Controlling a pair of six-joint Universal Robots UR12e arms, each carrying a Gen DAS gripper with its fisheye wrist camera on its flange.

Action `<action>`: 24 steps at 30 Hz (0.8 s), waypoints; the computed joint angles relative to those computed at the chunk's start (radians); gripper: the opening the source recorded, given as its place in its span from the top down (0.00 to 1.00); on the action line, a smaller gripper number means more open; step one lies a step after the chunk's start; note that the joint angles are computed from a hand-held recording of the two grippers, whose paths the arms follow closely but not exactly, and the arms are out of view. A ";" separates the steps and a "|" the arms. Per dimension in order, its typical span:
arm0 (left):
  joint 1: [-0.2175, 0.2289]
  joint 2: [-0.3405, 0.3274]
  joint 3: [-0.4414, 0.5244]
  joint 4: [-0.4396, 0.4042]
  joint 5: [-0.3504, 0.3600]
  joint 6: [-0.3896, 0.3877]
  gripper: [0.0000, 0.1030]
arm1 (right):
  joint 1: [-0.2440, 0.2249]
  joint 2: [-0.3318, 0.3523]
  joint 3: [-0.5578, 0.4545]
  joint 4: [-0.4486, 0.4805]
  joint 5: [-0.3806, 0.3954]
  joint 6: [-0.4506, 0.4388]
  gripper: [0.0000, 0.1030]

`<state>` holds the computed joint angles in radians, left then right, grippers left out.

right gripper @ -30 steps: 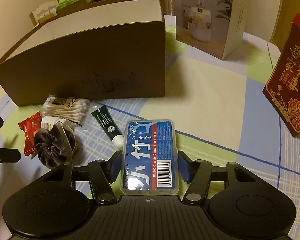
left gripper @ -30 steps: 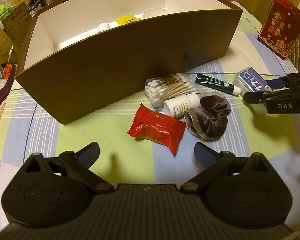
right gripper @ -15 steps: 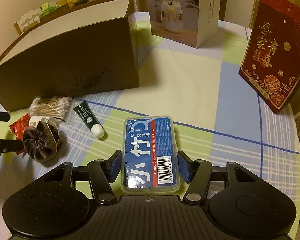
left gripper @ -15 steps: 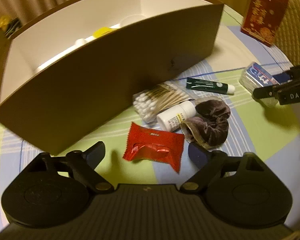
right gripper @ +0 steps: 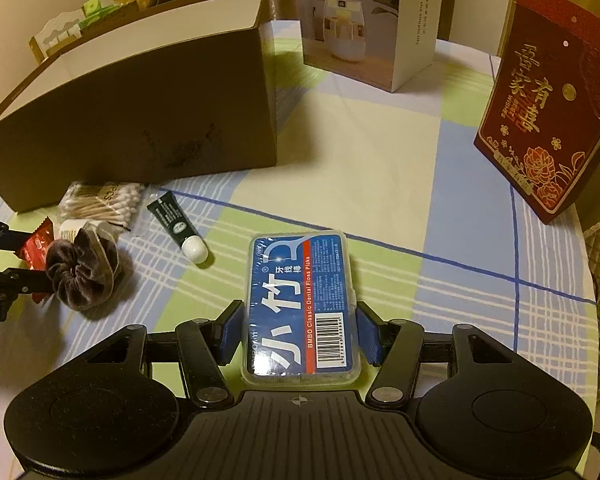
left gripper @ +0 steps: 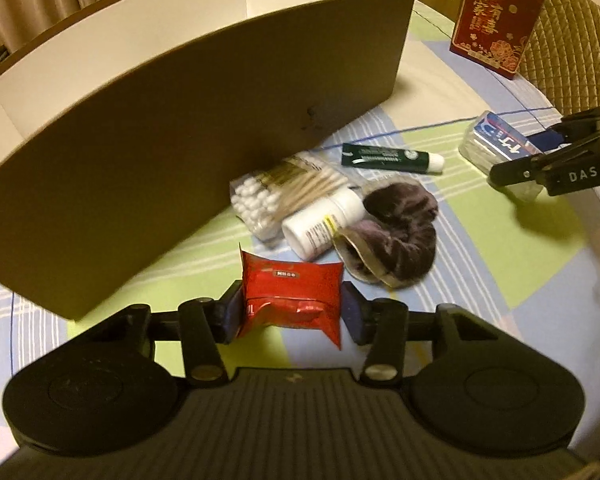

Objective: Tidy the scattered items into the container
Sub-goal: 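Carry the floss box and red packet over the box with both tools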

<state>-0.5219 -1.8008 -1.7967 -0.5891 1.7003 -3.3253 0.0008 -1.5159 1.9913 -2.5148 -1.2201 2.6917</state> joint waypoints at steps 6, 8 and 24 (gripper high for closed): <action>-0.010 0.023 -0.013 -0.015 0.001 -0.021 0.57 | -0.002 -0.020 0.009 0.042 0.016 -0.022 0.42; -0.014 0.030 -0.014 -0.015 0.006 -0.025 0.57 | -0.005 -0.029 0.013 0.061 0.031 -0.024 0.42; -0.039 0.082 -0.017 0.003 0.059 -0.050 0.57 | -0.011 -0.107 0.021 0.141 0.151 -0.105 0.42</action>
<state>-0.5612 -1.7183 -1.8135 -0.5865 1.7592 -3.3750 -0.0103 -1.6225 2.0123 -2.3736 -1.0693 2.5870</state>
